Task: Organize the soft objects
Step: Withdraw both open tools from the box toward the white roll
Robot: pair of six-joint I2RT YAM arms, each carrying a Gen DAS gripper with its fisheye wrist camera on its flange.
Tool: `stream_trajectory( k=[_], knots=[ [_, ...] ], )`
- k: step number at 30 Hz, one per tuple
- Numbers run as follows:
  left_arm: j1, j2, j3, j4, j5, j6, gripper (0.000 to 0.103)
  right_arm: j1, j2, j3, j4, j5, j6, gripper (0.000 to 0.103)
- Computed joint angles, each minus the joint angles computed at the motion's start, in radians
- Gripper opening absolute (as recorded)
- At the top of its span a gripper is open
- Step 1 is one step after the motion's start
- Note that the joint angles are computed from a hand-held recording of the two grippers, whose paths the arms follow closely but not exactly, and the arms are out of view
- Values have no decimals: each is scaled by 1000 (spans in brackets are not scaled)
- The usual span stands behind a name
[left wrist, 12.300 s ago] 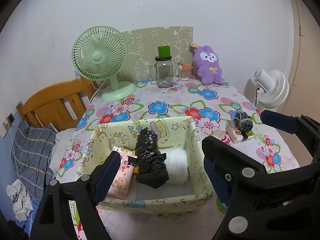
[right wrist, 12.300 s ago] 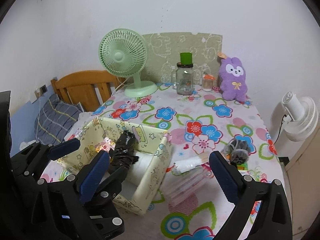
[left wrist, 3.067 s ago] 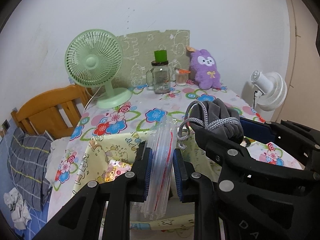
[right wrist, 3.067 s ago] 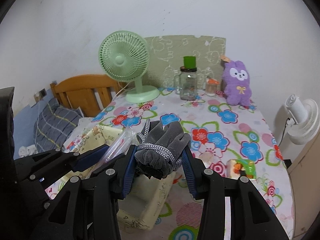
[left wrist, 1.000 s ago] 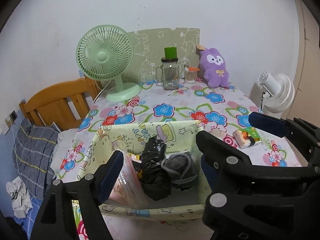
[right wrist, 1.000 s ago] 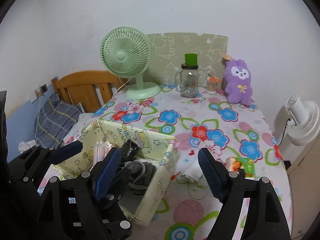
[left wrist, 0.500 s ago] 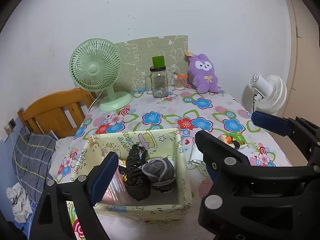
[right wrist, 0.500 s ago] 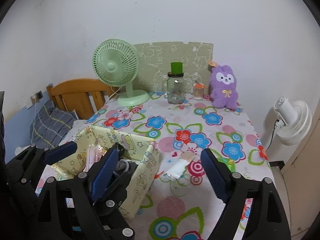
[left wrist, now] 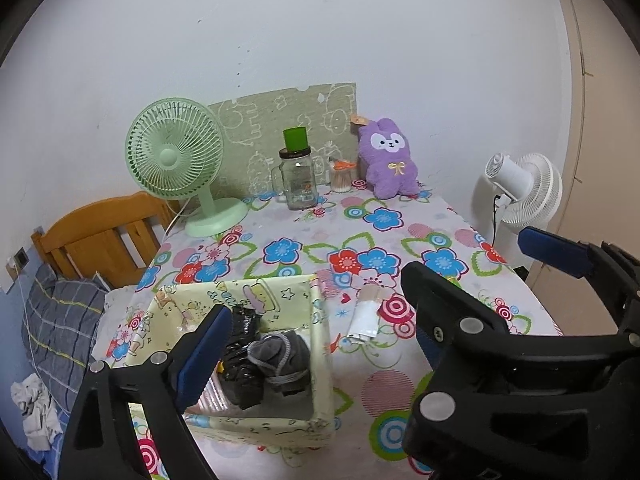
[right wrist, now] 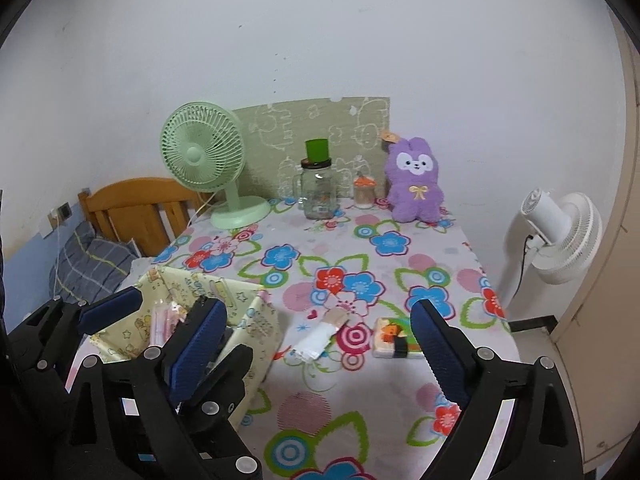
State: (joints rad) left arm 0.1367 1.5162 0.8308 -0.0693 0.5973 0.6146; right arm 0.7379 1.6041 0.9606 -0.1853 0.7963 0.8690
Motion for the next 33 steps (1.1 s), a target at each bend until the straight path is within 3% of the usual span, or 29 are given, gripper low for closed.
stream_trajectory(
  k=[13,26,33],
  knots=[
    [-106,-32,-55,43,-39,-65,94,-44,-85,-102,-11,2,21,97],
    [-231,41,-56,110,-149,-154,94,-153,-88,-192,85,-91,-16,97],
    [-280,103,-38,141,-195,-188,86,-208,-54,-212,139,-144,-42,97]
  ],
)
